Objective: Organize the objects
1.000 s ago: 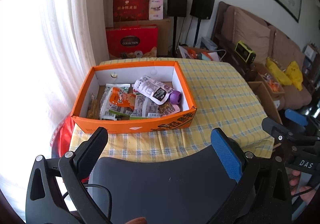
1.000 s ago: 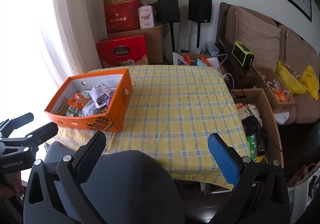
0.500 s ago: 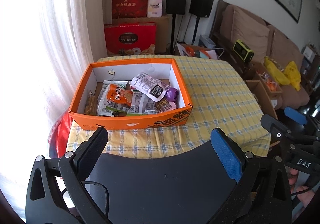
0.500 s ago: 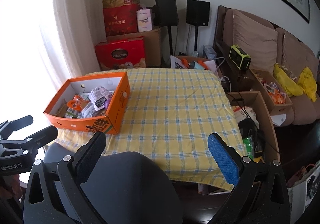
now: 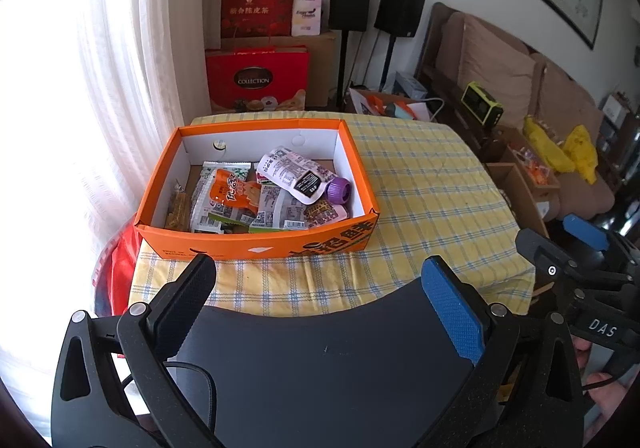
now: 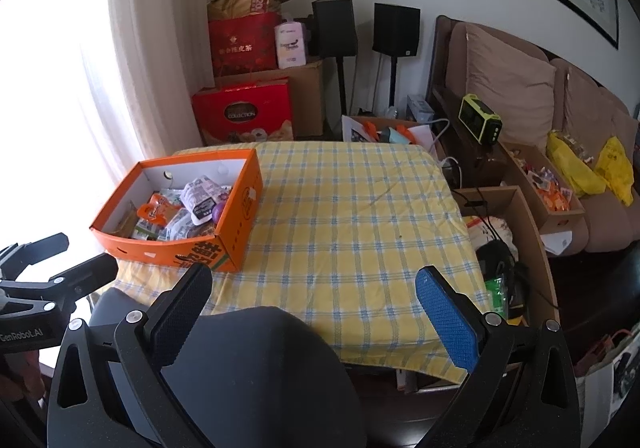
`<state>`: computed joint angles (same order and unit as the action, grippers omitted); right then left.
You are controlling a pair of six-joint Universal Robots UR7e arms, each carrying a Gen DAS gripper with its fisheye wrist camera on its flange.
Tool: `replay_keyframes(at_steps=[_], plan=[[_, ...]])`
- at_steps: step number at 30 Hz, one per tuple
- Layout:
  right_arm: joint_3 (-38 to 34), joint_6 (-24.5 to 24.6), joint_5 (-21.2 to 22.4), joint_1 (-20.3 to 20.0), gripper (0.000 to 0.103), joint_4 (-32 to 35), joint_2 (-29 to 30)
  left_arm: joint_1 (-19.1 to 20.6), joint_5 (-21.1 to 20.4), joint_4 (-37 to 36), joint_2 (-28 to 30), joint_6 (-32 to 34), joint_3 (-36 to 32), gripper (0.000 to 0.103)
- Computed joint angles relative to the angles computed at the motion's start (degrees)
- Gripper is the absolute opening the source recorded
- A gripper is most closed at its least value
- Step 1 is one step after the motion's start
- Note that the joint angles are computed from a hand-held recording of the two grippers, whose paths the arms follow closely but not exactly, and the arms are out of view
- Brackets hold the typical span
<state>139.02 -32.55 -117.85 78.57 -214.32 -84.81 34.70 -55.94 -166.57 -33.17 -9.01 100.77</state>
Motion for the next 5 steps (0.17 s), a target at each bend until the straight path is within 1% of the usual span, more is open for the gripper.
replay_keyframes(at_steps=[5], plan=[[-0.1,0.2,-0.1,-0.1,0.103,0.6,-0.2,-0.1,0.2,0.3,0.0,-0.5,0.0,0.103]])
